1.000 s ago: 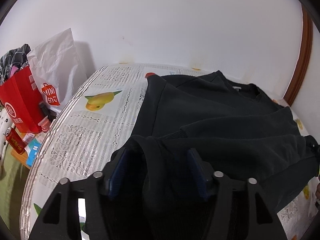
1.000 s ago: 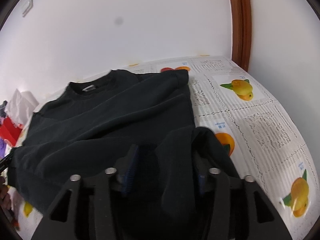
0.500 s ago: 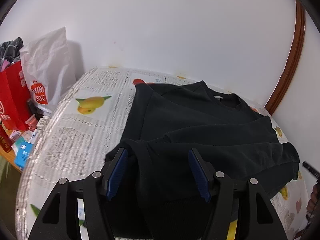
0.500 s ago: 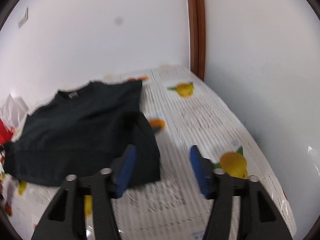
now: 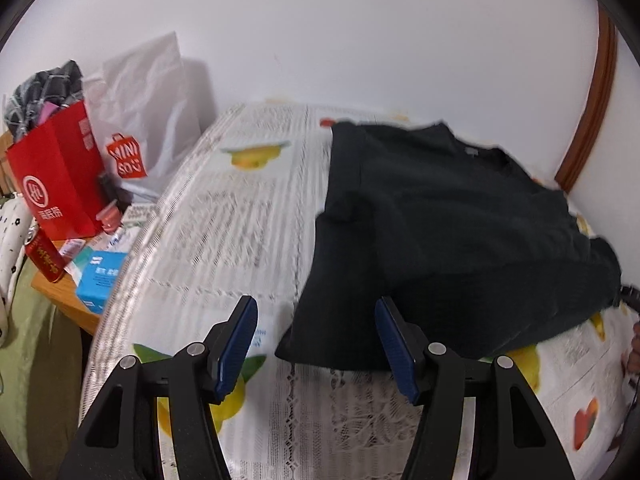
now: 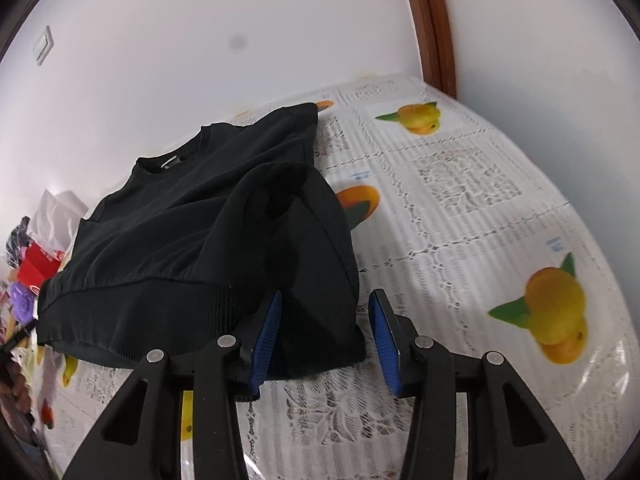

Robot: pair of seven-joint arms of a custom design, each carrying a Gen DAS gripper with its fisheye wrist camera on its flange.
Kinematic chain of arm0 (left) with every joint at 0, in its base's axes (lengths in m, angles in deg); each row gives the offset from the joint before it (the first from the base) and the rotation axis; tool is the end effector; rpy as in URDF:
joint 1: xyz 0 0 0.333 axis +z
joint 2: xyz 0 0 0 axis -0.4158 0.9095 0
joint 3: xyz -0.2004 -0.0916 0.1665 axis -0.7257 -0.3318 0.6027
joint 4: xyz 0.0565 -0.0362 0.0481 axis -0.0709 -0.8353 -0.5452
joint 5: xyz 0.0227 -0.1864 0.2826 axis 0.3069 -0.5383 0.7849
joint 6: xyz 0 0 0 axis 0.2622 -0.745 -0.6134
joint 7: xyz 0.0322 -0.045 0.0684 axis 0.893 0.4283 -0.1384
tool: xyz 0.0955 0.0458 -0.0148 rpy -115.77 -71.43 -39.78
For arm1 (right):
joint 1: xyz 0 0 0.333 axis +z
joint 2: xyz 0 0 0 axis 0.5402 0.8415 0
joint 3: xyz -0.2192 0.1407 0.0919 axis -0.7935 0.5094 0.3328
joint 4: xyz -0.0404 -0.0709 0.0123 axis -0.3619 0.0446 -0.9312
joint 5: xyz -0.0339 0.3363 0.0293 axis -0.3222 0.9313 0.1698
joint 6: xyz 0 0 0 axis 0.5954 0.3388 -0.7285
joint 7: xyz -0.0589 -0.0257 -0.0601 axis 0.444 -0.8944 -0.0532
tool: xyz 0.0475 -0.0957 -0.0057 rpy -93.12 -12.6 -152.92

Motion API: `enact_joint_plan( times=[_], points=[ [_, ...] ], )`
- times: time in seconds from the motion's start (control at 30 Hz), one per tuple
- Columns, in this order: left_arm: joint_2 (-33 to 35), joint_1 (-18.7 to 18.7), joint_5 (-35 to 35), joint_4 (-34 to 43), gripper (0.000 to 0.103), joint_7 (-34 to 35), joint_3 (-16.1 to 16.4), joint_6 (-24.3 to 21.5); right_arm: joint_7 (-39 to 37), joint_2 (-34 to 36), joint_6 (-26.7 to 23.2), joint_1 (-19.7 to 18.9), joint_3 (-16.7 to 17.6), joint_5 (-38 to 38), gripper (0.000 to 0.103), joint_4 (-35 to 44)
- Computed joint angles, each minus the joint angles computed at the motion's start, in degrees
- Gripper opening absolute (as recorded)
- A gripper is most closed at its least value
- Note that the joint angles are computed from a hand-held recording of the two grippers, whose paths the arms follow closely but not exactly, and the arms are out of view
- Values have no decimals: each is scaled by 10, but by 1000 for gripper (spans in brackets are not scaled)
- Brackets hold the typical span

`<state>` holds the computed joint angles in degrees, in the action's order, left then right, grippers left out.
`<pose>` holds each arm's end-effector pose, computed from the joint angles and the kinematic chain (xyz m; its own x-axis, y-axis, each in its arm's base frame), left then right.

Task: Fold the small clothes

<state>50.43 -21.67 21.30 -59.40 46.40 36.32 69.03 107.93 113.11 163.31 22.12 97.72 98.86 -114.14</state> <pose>0.5194 -0.0592 0.4632 0.4395 -0.8943 0.0841 -0.6415 -0.3781 -0.6675 0.7062 -0.0009 0.3636 0.2547 -0.9015 -0.3498 -0.7446 0.0479 -0.6658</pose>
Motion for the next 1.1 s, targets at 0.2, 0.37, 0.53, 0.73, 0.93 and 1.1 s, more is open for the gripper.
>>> enact_joint_plan(
  times=[0.2, 0.37, 0.53, 0.73, 0.93, 1.1],
  points=[
    [33, -8, -65, 1, 19, 47, 14, 53, -18, 15, -52, -23, 23, 29, 22, 22],
    [15, -21, -6, -3, 13, 6, 9, 28, -77, -42, -13, -19, 15, 57, 14, -58],
    [-44, -12, -55, -72, 13, 39, -5, 50, -127, -106, -8, -33, 9, 109, 13, -145],
    [-127, 0, -100, -153, 13, 69, -51, 51, -207, -197, -3, -35, -19, 182, 13, -264],
    [-172, 27, -125, -194, 16, 80, -105, 45, -247, -253, 11, -5, -63, 205, 15, -336],
    [-210, 49, -127, -205, 27, 56, -129, 34, -294, -301, 70, 25, -86, 279, 34, -384]
  ],
)
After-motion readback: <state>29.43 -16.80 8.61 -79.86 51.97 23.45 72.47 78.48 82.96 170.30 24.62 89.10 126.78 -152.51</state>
